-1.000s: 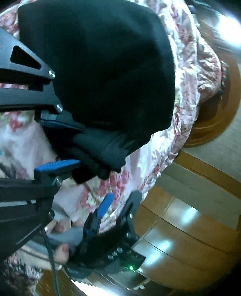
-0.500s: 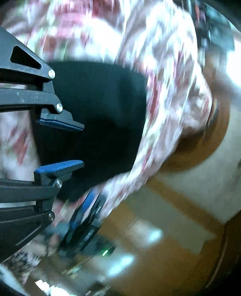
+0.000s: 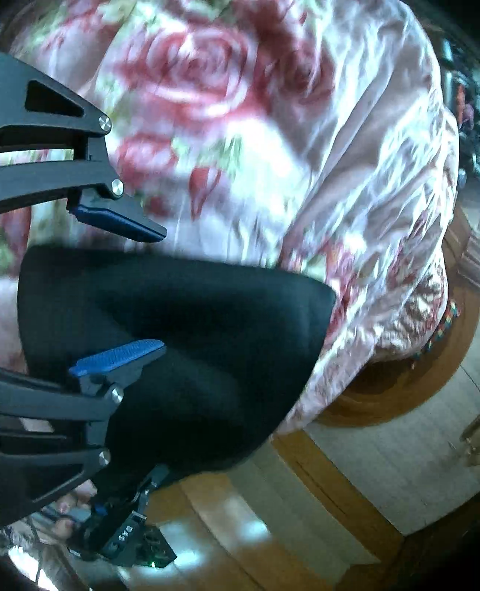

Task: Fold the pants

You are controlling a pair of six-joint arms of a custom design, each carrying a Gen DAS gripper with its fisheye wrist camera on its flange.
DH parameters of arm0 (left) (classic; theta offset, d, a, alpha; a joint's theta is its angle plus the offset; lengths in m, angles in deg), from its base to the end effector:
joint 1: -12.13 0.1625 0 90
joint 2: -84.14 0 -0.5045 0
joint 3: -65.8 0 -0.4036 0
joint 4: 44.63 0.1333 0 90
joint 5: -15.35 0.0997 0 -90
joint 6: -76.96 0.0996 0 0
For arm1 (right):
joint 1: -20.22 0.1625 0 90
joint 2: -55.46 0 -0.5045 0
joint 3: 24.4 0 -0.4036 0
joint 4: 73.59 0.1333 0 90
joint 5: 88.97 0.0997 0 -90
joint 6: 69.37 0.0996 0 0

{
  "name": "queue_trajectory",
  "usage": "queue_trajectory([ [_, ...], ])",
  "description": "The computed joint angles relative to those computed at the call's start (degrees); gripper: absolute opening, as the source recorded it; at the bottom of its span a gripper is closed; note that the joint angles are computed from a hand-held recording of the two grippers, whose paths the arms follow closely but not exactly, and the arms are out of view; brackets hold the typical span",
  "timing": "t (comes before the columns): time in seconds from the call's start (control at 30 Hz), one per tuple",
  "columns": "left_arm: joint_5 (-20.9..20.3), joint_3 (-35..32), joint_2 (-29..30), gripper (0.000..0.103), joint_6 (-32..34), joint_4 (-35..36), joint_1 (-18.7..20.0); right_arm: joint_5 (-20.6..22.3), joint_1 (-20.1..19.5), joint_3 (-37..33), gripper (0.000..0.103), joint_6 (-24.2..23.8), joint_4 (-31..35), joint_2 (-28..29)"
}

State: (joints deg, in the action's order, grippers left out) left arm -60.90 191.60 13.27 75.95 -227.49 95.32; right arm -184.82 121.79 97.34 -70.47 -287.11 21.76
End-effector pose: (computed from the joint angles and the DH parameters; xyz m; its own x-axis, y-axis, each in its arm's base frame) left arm 0.0924 -0.5502 0.2938 -0.9833 -0.0437 -0.1766 0.0762 0.7825 -0.6179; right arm 0.2354 -0.5359 0.0162 -0.9831 -0.1569 0.0941 -0.1822 0.7949 -0.5787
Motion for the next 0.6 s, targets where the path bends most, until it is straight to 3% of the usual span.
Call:
queue_trajectory([
  [0.13,8.83,3.37,0.33,0.056,9.76,-4.17,-7.07,-0.7,1.95,2.26,0.014,-3.61,-5.53,-2.78],
  [0.27,9.61,5.34,0.9,0.062,14.0,-7.72,-10.49,-5.47,1.97,3.81,0.013,-4.28,-7.1,-4.96],
  [0.4,14.05,5.97,3.31,0.064,16.47,-10.41,-12.04,-6.47,-1.65,3.76,0.014,-3.37,-3.8,-3.49],
  [0.5,13.42,6.28,3.32,0.07,16.86,-11.15,-11.02,-5.85,-3.43,4.11,0.018,-3.33,-7.32,-0.99],
  [0.6,11.99,5.34,1.71,0.072,13.75,-6.54,-9.36,-4.27,-3.75,4.78,0.028,-2.61,-8.72,-1.19],
])
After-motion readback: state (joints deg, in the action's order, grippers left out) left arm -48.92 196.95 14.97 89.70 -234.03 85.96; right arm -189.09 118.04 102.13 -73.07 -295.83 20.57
